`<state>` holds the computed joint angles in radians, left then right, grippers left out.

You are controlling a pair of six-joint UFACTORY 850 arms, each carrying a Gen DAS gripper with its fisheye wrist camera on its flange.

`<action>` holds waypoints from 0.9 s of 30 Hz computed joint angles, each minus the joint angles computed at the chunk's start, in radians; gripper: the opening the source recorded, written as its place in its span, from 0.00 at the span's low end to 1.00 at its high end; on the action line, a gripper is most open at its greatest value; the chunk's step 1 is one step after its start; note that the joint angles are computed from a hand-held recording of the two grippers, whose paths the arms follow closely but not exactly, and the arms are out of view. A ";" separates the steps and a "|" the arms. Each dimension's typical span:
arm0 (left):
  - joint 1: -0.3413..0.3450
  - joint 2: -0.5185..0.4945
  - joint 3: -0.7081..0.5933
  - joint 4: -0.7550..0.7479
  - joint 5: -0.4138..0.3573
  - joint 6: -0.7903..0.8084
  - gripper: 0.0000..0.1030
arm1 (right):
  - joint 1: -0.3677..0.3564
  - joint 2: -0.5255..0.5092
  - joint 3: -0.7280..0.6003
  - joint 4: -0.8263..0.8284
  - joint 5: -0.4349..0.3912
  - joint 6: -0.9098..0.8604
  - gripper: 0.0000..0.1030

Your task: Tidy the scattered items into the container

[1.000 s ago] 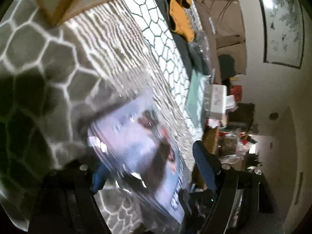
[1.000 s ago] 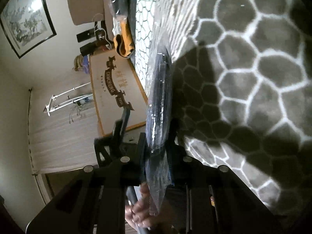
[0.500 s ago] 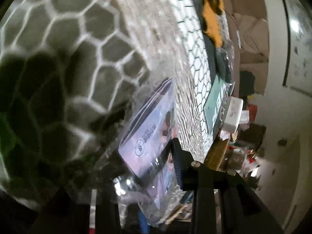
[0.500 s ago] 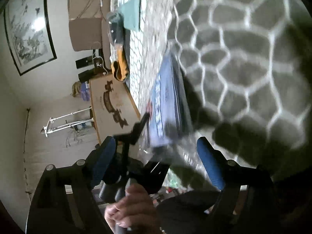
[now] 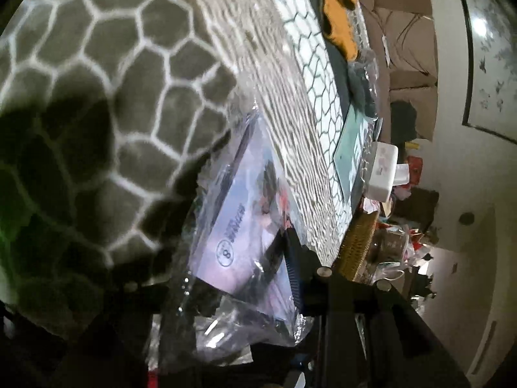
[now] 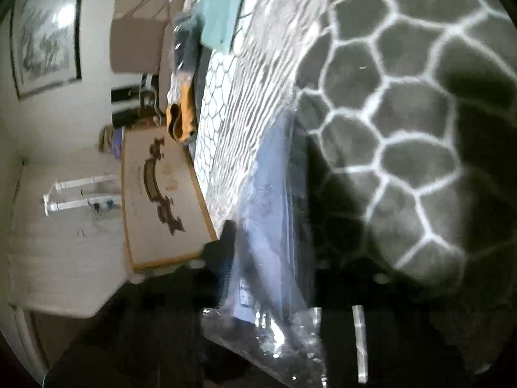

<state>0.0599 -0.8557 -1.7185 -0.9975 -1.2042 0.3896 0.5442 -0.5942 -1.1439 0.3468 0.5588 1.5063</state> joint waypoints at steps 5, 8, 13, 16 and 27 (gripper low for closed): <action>0.001 -0.002 -0.009 -0.012 -0.015 0.059 0.31 | -0.001 0.007 -0.005 0.006 -0.012 -0.057 0.25; 0.002 0.024 -0.010 -0.019 -0.023 0.144 0.32 | -0.002 0.031 0.001 0.001 -0.001 -0.119 0.25; 0.004 0.065 -0.021 -0.058 -0.020 0.225 0.32 | -0.012 0.073 -0.009 -0.017 0.000 -0.186 0.26; 0.001 0.086 -0.032 -0.063 -0.001 0.243 0.32 | -0.024 0.081 -0.013 -0.073 0.048 -0.135 0.26; 0.023 0.065 -0.219 -0.082 -0.007 0.187 0.32 | -0.057 0.051 -0.186 -0.179 0.014 -0.163 0.26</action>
